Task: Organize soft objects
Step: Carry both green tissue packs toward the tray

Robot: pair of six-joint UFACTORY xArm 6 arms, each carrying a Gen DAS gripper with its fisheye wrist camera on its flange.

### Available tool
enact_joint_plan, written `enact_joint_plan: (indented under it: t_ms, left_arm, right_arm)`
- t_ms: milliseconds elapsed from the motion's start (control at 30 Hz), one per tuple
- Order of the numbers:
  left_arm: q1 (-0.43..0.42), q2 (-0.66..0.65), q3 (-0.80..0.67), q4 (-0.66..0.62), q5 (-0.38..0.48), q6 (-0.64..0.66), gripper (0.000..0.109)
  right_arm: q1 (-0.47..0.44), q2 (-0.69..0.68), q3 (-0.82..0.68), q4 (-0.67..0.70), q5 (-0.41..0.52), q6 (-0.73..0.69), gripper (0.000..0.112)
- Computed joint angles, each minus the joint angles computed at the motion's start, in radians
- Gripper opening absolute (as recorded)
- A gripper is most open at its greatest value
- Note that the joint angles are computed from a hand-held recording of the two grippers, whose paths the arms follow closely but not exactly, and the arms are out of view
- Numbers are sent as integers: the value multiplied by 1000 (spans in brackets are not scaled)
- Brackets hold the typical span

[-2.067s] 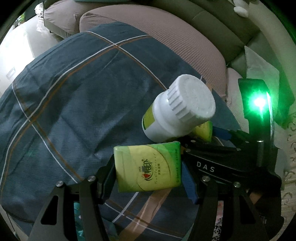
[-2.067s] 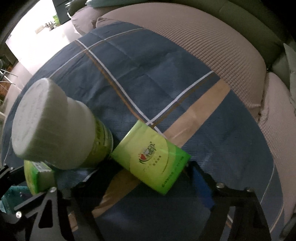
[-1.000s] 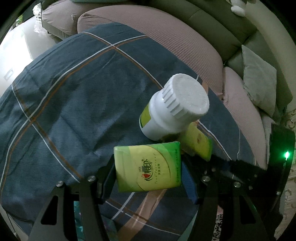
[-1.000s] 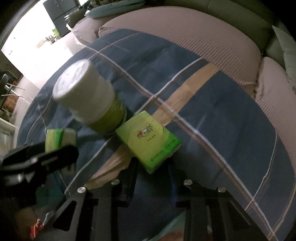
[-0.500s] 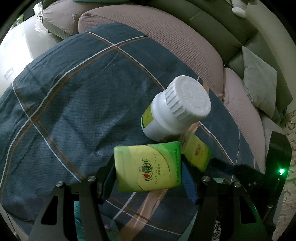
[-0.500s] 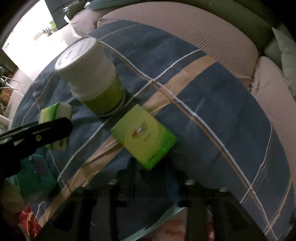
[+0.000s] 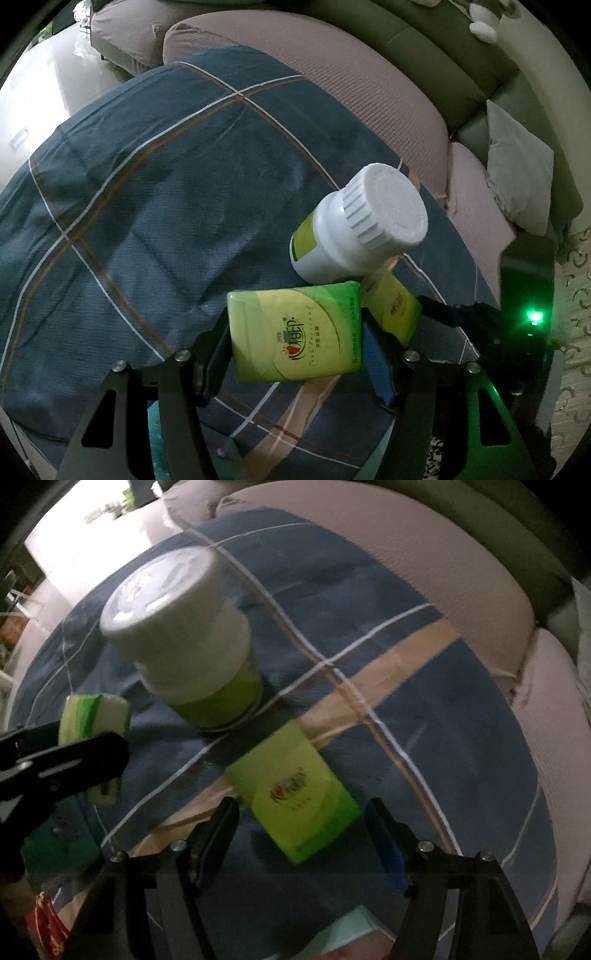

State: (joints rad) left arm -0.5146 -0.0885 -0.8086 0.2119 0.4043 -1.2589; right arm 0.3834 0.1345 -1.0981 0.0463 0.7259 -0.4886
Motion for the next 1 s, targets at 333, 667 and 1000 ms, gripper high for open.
enact_joint_plan:
  t_ms: [333, 667, 1000]
  left_arm:
    - [2, -7, 5, -18, -2, 19, 66]
    - [-5, -4, -8, -9, -1, 26, 66]
    - [-34, -33, -17, 68, 12, -22, 66]
  right_arm:
    - [18, 65, -57, -24, -19, 74, 74]
    - [-29, -47, 50, 89, -12, 23, 65]
    - [-112, -304, 199, 261, -19, -28, 64]
